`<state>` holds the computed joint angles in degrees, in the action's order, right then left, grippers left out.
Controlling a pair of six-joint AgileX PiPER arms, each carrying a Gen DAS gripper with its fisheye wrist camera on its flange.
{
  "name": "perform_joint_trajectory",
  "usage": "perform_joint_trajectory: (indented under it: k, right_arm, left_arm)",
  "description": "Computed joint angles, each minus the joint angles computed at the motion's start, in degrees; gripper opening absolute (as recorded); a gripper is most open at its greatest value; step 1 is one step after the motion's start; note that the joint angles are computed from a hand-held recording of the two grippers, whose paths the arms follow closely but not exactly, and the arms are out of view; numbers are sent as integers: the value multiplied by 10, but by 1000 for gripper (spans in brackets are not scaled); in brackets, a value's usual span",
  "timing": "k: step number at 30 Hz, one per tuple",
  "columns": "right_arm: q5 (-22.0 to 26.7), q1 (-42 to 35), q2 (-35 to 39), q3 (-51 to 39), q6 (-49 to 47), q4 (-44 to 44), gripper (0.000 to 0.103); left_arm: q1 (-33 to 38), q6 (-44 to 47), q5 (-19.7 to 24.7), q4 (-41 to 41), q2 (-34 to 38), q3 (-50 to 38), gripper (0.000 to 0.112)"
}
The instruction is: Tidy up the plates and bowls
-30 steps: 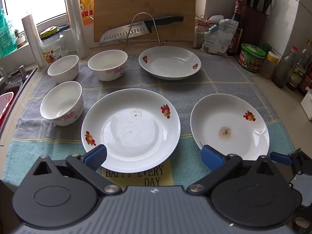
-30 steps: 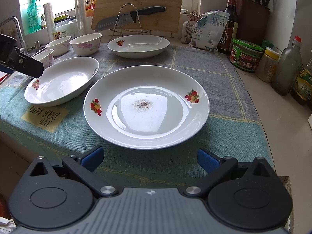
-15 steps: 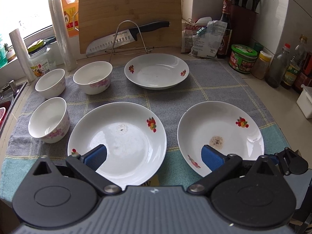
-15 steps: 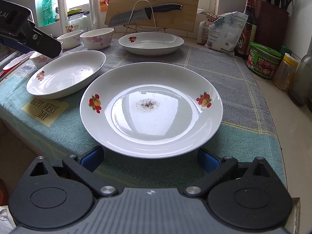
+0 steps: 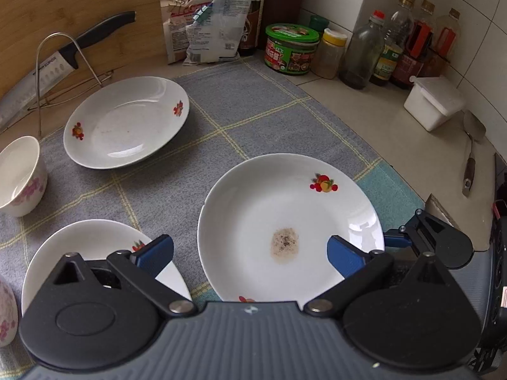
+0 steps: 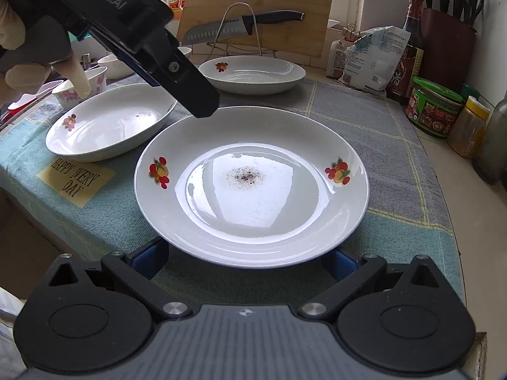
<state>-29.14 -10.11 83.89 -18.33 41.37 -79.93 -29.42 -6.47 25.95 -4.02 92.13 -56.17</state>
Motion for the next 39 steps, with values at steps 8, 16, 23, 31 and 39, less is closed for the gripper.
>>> perform_joint_trajectory:
  k: [8,16,23,31,39]
  right_arm:
    - [35,24,-4,-5,31,8,103]
    - [51,37,-2,-16,65,-13,103]
    - [10,8,8,8,-39,60,103]
    - [-16,-5,13,27,-103,117,103]
    - [-42,-14,21,43,-157,167,103]
  left_arm:
    - [68,274,93,-179,119,-130,102]
    - [90,367,198,-221,211,-248,102]
    - [103,420,286,-249,264,-320,102]
    - [114,444,357,-261,312,-382,102]
    - [128,451,376,-278,319,-394,102]
